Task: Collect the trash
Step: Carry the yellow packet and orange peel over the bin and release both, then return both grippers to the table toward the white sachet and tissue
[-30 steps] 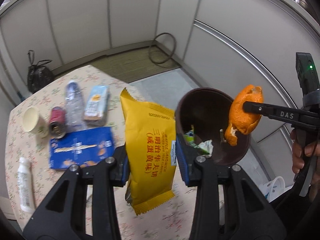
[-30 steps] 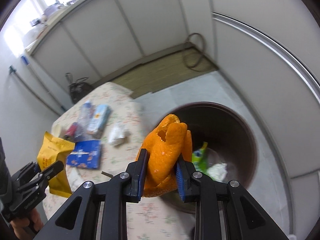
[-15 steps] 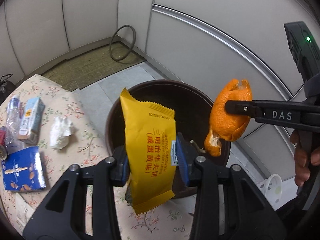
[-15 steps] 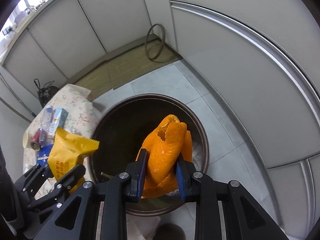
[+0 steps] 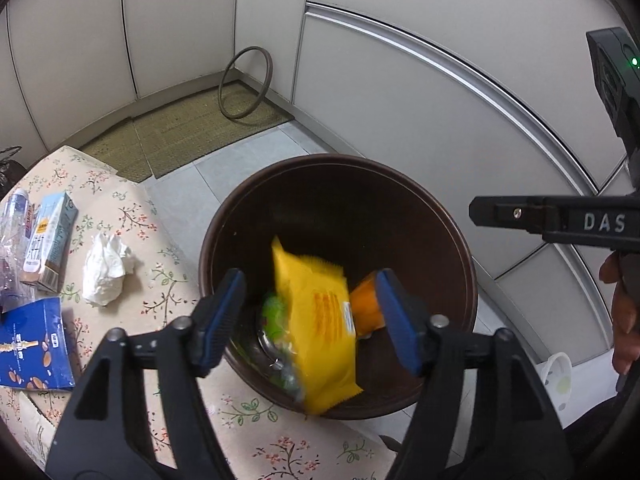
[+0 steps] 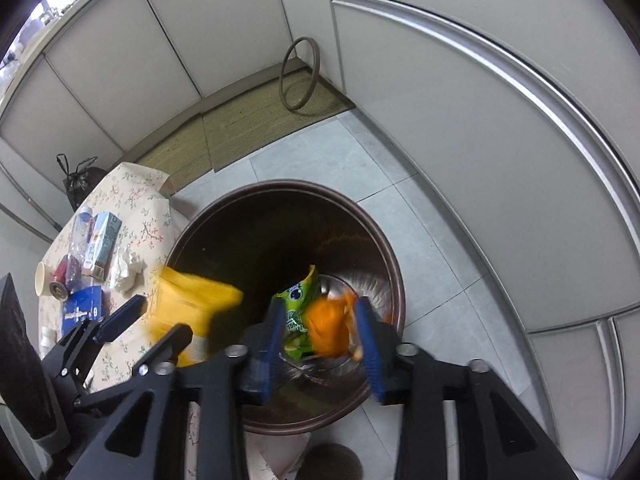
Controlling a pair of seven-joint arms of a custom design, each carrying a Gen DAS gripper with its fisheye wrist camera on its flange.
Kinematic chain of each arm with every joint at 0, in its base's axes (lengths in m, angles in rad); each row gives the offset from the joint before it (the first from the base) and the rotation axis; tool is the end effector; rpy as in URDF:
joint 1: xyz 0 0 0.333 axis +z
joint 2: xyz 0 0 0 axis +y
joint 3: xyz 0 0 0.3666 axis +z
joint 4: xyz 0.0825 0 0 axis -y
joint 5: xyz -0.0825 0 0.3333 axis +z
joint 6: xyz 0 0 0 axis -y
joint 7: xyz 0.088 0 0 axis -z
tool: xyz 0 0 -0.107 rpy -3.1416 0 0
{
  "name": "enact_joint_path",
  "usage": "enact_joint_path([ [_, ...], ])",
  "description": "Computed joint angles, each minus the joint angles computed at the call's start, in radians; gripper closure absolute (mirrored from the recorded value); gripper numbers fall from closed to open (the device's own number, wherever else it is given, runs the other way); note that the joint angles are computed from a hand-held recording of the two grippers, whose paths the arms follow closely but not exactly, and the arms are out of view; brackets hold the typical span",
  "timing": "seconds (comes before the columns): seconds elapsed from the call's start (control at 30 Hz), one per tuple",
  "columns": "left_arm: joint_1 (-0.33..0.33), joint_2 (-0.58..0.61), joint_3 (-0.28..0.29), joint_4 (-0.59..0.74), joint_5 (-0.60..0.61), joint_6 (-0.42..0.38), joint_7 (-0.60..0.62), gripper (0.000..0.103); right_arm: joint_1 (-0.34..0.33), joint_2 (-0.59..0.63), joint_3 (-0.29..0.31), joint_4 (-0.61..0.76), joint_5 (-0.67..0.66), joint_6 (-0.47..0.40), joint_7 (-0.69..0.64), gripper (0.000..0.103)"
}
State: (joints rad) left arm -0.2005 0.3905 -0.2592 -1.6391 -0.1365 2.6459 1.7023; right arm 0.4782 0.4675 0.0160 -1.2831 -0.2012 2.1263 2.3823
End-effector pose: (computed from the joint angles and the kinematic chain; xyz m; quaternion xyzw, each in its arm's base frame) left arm 0.6272 -0.2699 0.5370 -0.5070 0.8003 -0.3032 0.1029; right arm 0.6243 0.3229 0.5782 -0.6015 0.7717 -0.1141 0.1723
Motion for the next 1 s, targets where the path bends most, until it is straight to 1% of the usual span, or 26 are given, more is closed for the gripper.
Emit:
enact_joint_path([
  [0.03, -0.001, -0.002, 0.002, 0.001, 0.002, -0.005, -0.003, 0.032, 0.003, -0.003, -0.003, -0.002, -0.005, 0.003, 0.007, 0.053],
  [0.07, 0.001, -0.002, 0.002, 0.002, -0.001, -0.008, -0.003, 0.032, 0.004, -0.005, -0.004, -0.003, -0.009, 0.007, 0.011, 0.053],
  [0.13, 0.004, -0.009, 0.003, -0.004, -0.004, -0.011, -0.005, 0.028, 0.003, -0.006, -0.004, 0.000, -0.009, 0.008, 0.013, 0.051],
  [0.2, 0.008, -0.017, 0.005, -0.013, -0.005, -0.007, -0.005, 0.027, 0.004, -0.002, -0.003, 0.010, -0.008, 0.005, 0.015, 0.050],
  [0.37, 0.025, -0.046, 0.007, -0.035, -0.018, -0.011, 0.006, 0.026, 0.007, 0.008, -0.002, 0.037, -0.004, -0.001, 0.019, 0.046],
  [0.5, 0.033, -0.076, 0.026, -0.063, -0.007, -0.002, -0.005, 0.026, 0.012, 0.015, -0.001, 0.061, 0.001, -0.002, 0.024, 0.044],
  [0.63, 0.062, -0.116, 0.038, -0.096, -0.018, -0.001, 0.000, 0.025, 0.018, 0.032, 0.003, 0.098, 0.012, 0.000, 0.024, 0.042],
  [0.7, 0.075, -0.137, 0.049, -0.117, -0.019, 0.004, -0.002, 0.025, 0.023, 0.052, 0.006, 0.135, 0.020, -0.005, 0.019, 0.040],
  [0.8, 0.099, -0.163, 0.063, -0.134, -0.029, -0.011, -0.012, 0.024, 0.032, 0.101, 0.015, 0.218, 0.047, -0.025, 0.004, 0.039],
  [0.93, 0.127, -0.197, 0.083, -0.165, -0.035, -0.016, -0.022, 0.022, 0.050, 0.188, 0.023, 0.374, 0.095, -0.075, -0.021, 0.038],
  [1.0, 0.143, -0.215, 0.093, -0.177, -0.040, -0.026, -0.024, 0.022, 0.067, 0.247, 0.017, 0.487, 0.105, -0.125, -0.030, 0.038],
])
